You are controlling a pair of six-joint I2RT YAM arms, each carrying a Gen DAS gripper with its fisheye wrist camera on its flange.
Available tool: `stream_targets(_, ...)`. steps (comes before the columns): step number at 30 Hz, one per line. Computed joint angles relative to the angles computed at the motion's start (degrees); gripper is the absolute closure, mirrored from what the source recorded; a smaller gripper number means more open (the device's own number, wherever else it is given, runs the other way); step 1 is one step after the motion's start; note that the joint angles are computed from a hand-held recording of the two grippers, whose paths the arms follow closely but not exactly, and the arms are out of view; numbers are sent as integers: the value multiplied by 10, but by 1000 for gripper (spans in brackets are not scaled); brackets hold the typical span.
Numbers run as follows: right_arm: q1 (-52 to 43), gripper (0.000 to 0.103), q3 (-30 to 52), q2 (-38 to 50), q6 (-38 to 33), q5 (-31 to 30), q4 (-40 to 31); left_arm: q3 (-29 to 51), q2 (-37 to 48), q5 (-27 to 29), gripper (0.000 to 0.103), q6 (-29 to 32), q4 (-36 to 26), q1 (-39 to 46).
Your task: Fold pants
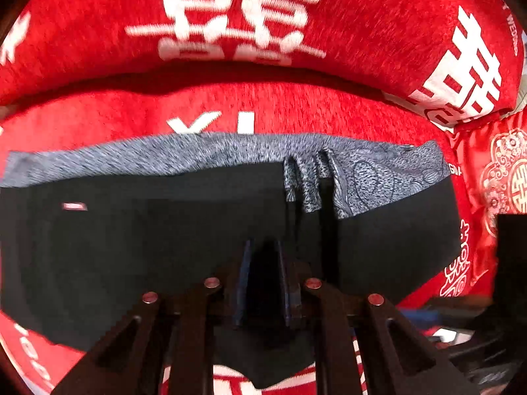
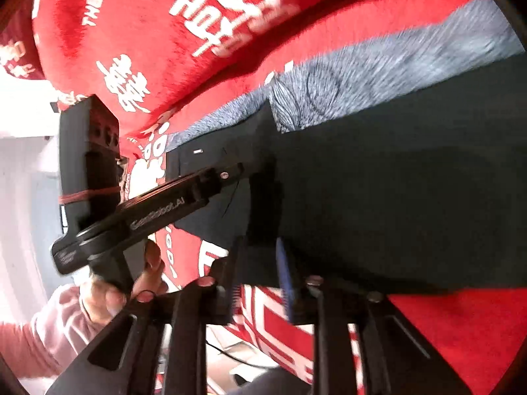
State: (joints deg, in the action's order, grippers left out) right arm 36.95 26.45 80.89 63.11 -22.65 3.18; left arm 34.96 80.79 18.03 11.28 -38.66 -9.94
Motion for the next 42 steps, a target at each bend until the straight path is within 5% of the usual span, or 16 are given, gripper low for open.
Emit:
stream_targets(1,-5,61,3,-37,-17,14,-51,6,-16,0,86,-1,-14,-2)
stream_targets(5,-79,61,7,-202,-79,93,-254,22,-66,-29,84,-53,-23,-76)
stream_targets(8,-196,71,15,-236,-144,112,-345,24,-68,-95,36,-155,10,-177)
stream_targets(12,-295,76,15,-170,-226,86,-329,21,-21,-152,36,-260,57,-273)
stream_targets(16,-264,76,20,-61,-247,100,-257,16,77,-210,34,-309,104,-330)
stream_targets(18,-236,76,17,-38,-260,127,-242,-10,69,-210,24,-318,136,-319)
stream_targets(23,-234,76,6,-72,-293,105,-269,-12,65,-184,24,-304,125,-292)
stream_targets(34,-243,69,-45,-213,-249,17,-334,0,54,-196,24,-373,74,-326)
stream_targets(38,-278,68,-49,-249,-276,-13,-373,11,63,-200,24,-386,60,-329)
stream_targets(42,-361,56,-42,-262,-345,-44,-418,15,63,-206,24,-409,52,-338)
